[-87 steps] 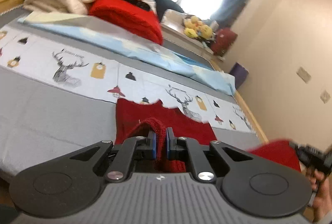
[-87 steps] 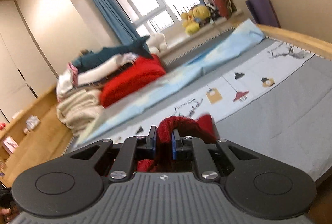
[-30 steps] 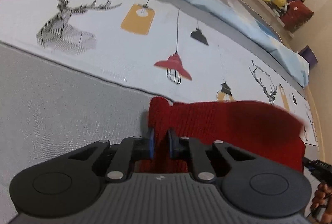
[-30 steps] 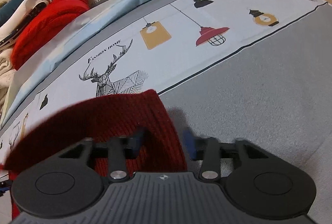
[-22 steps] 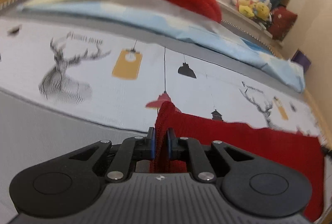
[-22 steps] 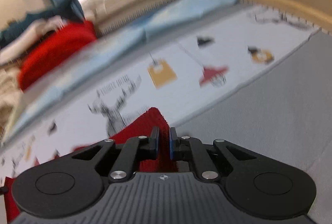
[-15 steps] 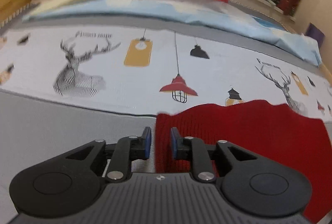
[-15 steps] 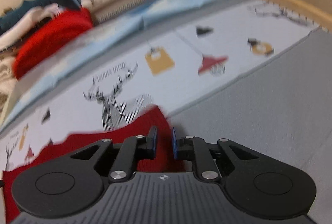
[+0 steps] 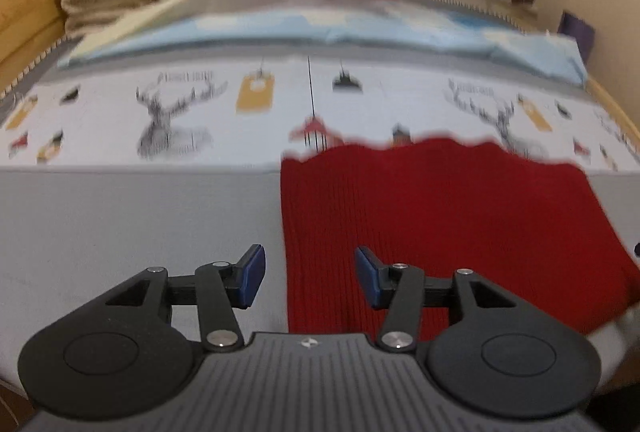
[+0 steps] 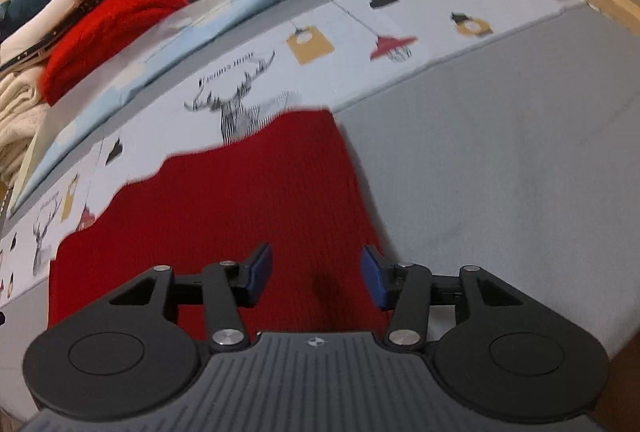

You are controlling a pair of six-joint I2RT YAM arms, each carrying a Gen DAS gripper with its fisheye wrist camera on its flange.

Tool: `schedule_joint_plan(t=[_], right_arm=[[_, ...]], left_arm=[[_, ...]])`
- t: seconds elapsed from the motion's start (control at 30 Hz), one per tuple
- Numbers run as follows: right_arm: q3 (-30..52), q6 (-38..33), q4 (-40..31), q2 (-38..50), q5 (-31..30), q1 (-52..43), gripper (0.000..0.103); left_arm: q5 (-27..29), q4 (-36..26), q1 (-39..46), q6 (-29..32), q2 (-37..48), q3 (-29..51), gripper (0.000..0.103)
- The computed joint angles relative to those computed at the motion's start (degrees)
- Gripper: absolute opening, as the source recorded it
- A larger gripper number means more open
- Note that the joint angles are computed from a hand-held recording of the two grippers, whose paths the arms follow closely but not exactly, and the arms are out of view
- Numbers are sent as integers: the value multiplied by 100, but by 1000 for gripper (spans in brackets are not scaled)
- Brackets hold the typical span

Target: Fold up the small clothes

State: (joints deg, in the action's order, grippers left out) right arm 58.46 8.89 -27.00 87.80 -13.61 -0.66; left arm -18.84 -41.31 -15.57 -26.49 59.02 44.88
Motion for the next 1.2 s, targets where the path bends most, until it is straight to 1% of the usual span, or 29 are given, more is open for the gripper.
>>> schedule_joint_plan(t=[0.1, 0.23, 0.3, 0.33, 0.37, 0.4, 0.43, 0.5, 0.57, 0.7, 0.73, 0.77, 0.83, 0.87, 0.9, 0.93, 0.97, 1.03, 1.07, 1.1, 1.13, 1.2], right_arm=[[-357, 96, -5, -312, 272, 60, 51], [-503, -43, 55, -278, 528, 124, 51], [-530, -115, 67, -197, 632, 145, 51], [-544, -111, 66, -158, 666, 143, 50], [-559, -98, 68, -133, 686, 127, 39], [-551, -83, 55, -108, 751, 121, 23], [-572, -49, 76, -123, 811, 93, 13], [-617, 43, 146, -185, 575, -88, 0], [-691, 6, 262, -289, 476, -150, 0], [-635, -134, 171, -175, 762, -57, 0], [-601, -107, 125, -127, 786, -59, 1], [-597, -61, 129, -131, 791, -69, 2], [-638, 75, 250, -239, 668, -127, 13], [-697, 135, 380, -320, 589, -158, 27], [-755, 170, 494, -389, 571, -156, 39], [-770, 137, 560, -409, 590, -138, 42], [-734, 58, 540, -353, 642, -105, 44], [-563, -112, 269, -79, 840, -16, 44], [-449, -177, 63, 103, 955, 27, 44], [-368, -197, -87, 260, 1032, 45, 44], [-366, -163, -78, 285, 1032, 40, 44], [-483, -113, 184, 100, 1107, 63, 44]], left_arm=[[-104, -49, -207, -111, 66, -332, 55], [364, -106, 12, -297, 510, -487, 54], [396, -43, 4, -271, 646, -550, 47], [431, -8, -7, -216, 655, -575, 35], [515, 25, -11, -152, 641, -596, 21], [460, 18, -73, -151, 662, -597, 20], [335, 0, -157, -137, 672, -597, 17], [242, -22, -224, -145, 646, -595, 16], [253, 2, -202, -147, 663, -599, 16], [466, -2, 18, -81, 822, -490, 19], [478, -8, 51, -139, 786, -473, 23], [468, -2, 93, -164, 756, -433, 29], [341, 30, 12, -227, 546, -407, 37], [268, 72, -69, -231, 389, -410, 37], [225, 119, -132, -209, 274, -415, 37], [212, 191, -193, -160, 199, -428, 37], [260, 246, -217, -109, 193, -436, 37], [596, 357, -76, -10, 415, -450, 37], [847, 359, 90, 44, 676, -438, 37], [974, 325, 161, 80, 958, -398, 38], [986, 308, 184, 150, 1175, -366, 38], [736, 322, 61, 174, 1243, -327, 40]])
